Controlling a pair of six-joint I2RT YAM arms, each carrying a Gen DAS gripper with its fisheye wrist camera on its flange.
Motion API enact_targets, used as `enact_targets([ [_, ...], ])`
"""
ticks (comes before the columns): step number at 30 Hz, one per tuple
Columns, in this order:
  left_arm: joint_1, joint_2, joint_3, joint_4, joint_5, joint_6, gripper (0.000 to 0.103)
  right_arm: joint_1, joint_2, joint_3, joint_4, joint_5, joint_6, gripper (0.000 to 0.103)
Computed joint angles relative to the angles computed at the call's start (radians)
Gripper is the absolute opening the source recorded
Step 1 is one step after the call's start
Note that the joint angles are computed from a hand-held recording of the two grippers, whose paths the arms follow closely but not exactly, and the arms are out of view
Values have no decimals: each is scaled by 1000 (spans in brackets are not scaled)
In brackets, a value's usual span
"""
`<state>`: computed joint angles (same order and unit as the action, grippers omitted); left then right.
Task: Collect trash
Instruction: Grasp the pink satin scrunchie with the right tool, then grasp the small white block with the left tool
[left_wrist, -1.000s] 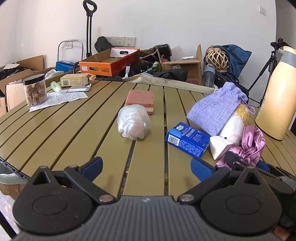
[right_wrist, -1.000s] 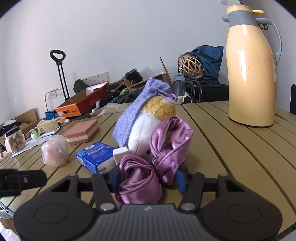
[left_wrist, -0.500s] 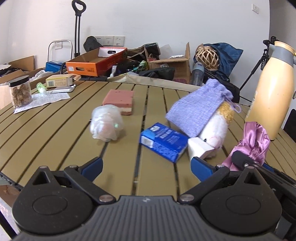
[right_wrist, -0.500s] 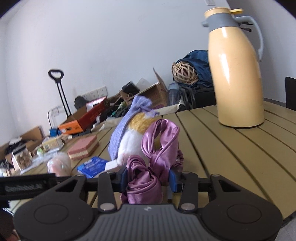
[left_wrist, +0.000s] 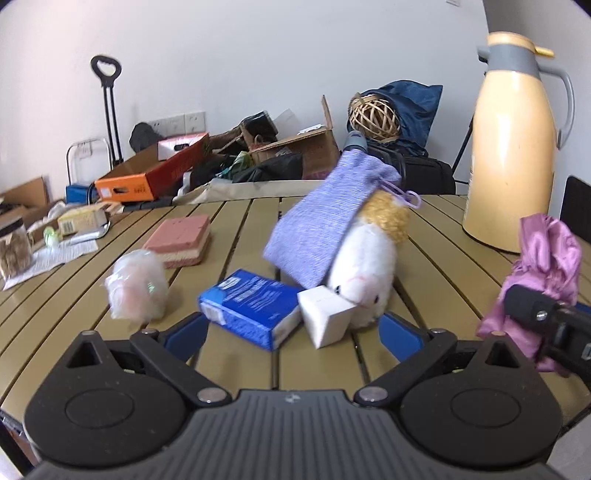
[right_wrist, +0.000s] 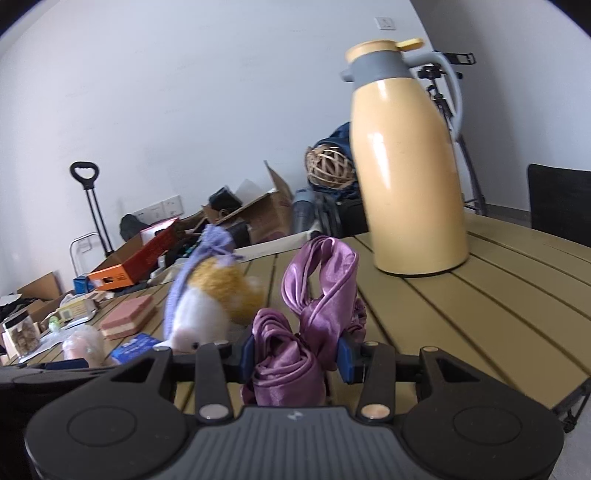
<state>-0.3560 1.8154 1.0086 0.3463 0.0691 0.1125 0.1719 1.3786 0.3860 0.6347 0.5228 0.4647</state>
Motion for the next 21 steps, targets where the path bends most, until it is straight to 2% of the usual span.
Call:
enact_targets([
  [1,-10,11,8,2,-7,3,94,-11,-10,-8,-4,-7,4,42],
  [3,-26,33,28,-3,-26,3,80,-31,-30,-23,-8,-24,9,42],
  [7,-49,73,58,1,-56,-2,74,-52,-51,-47,2,-47,6,42],
  [13,-64,102,77,22,-70,-10,58,-63,-68,-55,-2,-65,4,42],
  [15,-62,108,84,14,-53,-13,37,-63,-70,-54,-5,-65,6,42],
  [16,-61,109,86,11,-45,-14,34,-60,-69,-53,-7,-62,7,42],
  [18,-63,110,80,26,-57,-10,21,-60,-70,-54,-5,-62,7,42],
  [21,-57,107,73,35,-43,-9,20,-59,-70,-55,-6,-61,7,42],
])
